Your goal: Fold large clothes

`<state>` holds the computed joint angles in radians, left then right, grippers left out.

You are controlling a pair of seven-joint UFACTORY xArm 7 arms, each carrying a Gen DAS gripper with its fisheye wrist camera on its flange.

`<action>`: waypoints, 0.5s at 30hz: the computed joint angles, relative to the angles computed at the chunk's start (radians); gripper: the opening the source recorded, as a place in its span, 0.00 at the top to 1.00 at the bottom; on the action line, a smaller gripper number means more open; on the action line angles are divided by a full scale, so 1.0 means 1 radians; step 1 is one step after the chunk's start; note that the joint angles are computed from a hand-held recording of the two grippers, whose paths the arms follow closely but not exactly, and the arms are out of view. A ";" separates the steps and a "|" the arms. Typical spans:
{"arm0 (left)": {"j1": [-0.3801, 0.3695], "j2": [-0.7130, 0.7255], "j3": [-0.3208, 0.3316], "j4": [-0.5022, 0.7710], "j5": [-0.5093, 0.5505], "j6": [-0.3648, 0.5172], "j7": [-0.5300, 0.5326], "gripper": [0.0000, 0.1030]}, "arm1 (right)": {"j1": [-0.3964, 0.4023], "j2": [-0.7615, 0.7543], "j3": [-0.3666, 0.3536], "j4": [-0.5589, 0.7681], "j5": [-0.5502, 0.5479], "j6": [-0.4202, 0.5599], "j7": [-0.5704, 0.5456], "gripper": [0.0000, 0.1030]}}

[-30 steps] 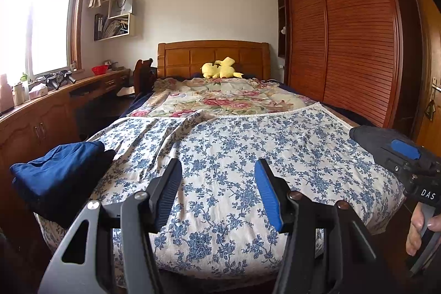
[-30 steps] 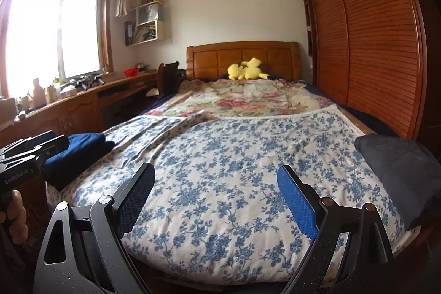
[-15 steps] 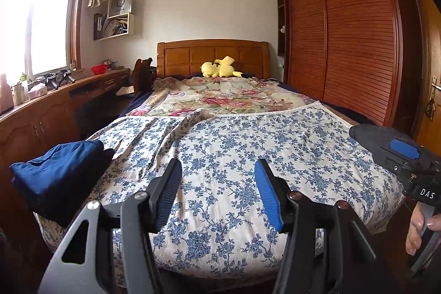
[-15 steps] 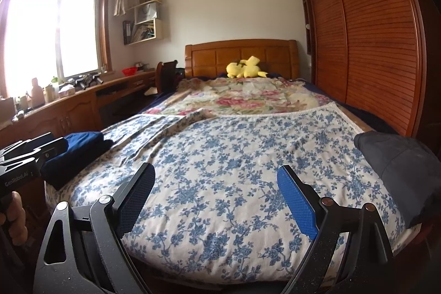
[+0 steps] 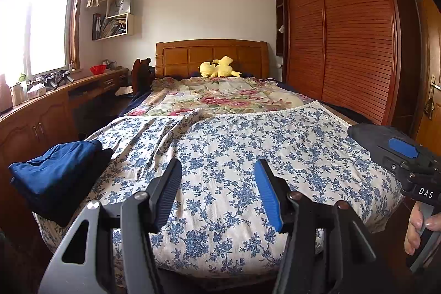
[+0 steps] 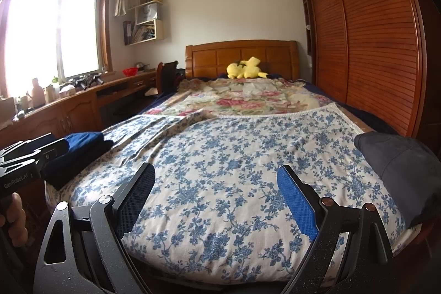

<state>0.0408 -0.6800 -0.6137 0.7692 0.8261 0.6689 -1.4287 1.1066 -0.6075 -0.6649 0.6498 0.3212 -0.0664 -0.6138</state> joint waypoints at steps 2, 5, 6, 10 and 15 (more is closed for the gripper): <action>-0.001 0.001 0.001 0.000 0.000 0.001 0.000 0.47 | 0.001 -0.001 -0.001 -0.001 -0.002 -0.001 -0.001 0.11; -0.004 0.002 0.002 0.001 0.000 0.002 -0.001 0.47 | 0.001 -0.006 -0.003 -0.003 -0.004 -0.001 -0.002 0.11; -0.006 0.000 0.003 -0.001 -0.001 0.002 -0.001 0.47 | 0.000 -0.007 -0.002 -0.002 -0.005 0.002 -0.001 0.11; -0.008 0.002 0.006 0.000 -0.001 0.003 0.000 0.47 | -0.006 -0.004 0.002 -0.001 -0.003 0.005 0.001 0.11; -0.009 0.004 0.009 0.000 -0.001 0.002 0.000 0.47 | -0.010 0.000 0.007 0.002 0.003 0.008 -0.001 0.11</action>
